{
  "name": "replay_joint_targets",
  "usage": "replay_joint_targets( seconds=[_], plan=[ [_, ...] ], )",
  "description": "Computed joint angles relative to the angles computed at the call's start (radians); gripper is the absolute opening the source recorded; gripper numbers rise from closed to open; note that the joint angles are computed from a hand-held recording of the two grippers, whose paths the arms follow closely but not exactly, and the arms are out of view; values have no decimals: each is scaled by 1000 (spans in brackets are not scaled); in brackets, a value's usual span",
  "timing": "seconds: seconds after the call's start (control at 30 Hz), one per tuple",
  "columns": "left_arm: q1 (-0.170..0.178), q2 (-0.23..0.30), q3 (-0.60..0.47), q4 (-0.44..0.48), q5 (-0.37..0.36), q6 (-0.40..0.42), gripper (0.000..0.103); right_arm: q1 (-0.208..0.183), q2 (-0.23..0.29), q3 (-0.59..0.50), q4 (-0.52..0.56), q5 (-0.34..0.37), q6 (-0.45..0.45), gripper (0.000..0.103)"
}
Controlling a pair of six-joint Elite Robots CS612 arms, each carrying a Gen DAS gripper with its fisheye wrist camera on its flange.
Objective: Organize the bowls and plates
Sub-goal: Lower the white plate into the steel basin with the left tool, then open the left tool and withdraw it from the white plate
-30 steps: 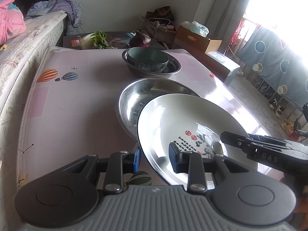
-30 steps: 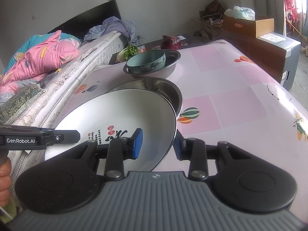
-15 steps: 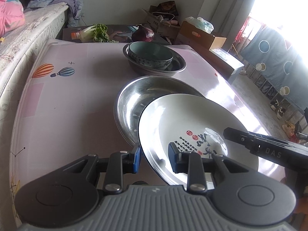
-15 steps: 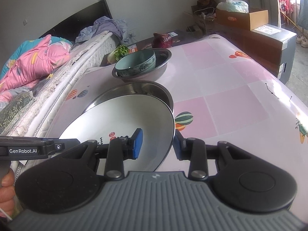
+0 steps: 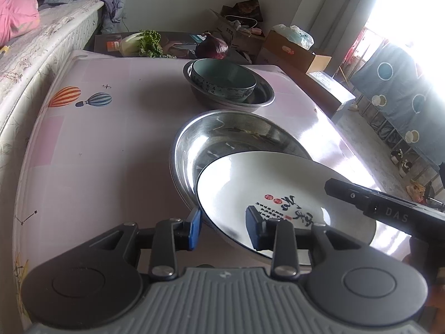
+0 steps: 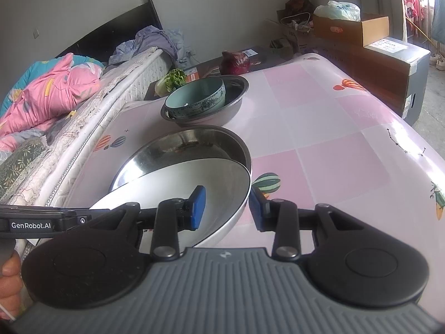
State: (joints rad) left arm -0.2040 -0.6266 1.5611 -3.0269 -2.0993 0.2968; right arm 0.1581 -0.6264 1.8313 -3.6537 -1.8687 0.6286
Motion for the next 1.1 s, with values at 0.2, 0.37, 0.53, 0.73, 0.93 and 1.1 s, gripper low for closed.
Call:
replay_joint_targets(
  seconds=[0.2,0.37,0.53,0.73,0.93,1.1],
  plan=[
    [5,-4,9,-34,-16,-2,41,1,-4,2,-9,-12,-6,40],
    [7,-12,25,-66,-24,9,46,6,-7,7,-12,-18,1,41],
    [9,-19,36,-77,-26,13,56,14,-13,18,-18,-30,9,47],
    [7,-37,59,-98,17,24,76,23,-25,37,-27,-45,26,57],
    [-1,-55,89,-145,87,43,87,38,-38,54,-42,-65,5,79],
    [-3,-65,96,-135,115,44,89,49,-49,63,-35,-80,-4,84]
  ],
)
